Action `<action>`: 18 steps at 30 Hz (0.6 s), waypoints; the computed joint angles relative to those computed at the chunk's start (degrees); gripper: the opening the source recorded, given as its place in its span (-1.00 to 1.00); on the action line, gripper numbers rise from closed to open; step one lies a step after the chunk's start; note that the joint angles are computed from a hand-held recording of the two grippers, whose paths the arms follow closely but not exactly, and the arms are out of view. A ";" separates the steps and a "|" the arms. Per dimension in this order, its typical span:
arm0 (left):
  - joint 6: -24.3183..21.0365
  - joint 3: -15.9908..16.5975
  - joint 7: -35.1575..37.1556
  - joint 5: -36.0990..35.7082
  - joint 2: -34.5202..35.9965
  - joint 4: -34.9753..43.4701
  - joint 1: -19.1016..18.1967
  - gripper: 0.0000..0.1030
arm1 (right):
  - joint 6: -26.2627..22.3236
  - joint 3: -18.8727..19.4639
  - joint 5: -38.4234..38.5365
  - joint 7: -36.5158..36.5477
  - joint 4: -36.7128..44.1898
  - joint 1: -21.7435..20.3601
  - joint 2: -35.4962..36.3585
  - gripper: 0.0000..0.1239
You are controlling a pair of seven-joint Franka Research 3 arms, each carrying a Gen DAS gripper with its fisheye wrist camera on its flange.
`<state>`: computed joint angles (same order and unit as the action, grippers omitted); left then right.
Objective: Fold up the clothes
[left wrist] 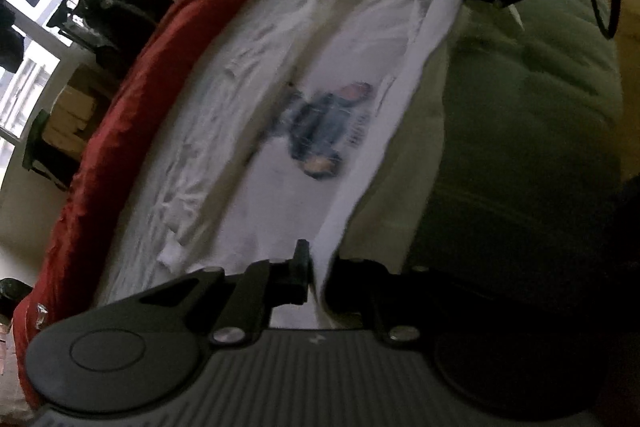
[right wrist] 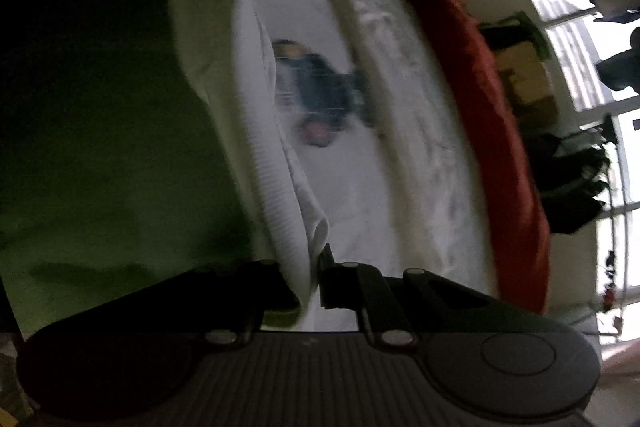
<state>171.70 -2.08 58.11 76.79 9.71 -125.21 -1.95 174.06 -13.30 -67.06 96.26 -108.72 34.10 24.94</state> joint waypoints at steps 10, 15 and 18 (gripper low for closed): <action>2.07 4.04 0.65 -0.62 9.78 13.85 -0.30 -0.89 | -2.78 -1.74 -3.50 8.71 16.52 0.17 10.33 -0.84; 0.04 6.34 -0.65 1.06 15.56 22.04 -2.27 -0.88 | -1.47 -0.64 4.74 -0.43 25.76 -2.73 17.18 -0.84; -1.90 6.78 1.78 -1.59 18.65 26.56 -2.85 -0.88 | -1.52 1.83 11.22 -6.51 32.43 -5.66 21.40 -0.84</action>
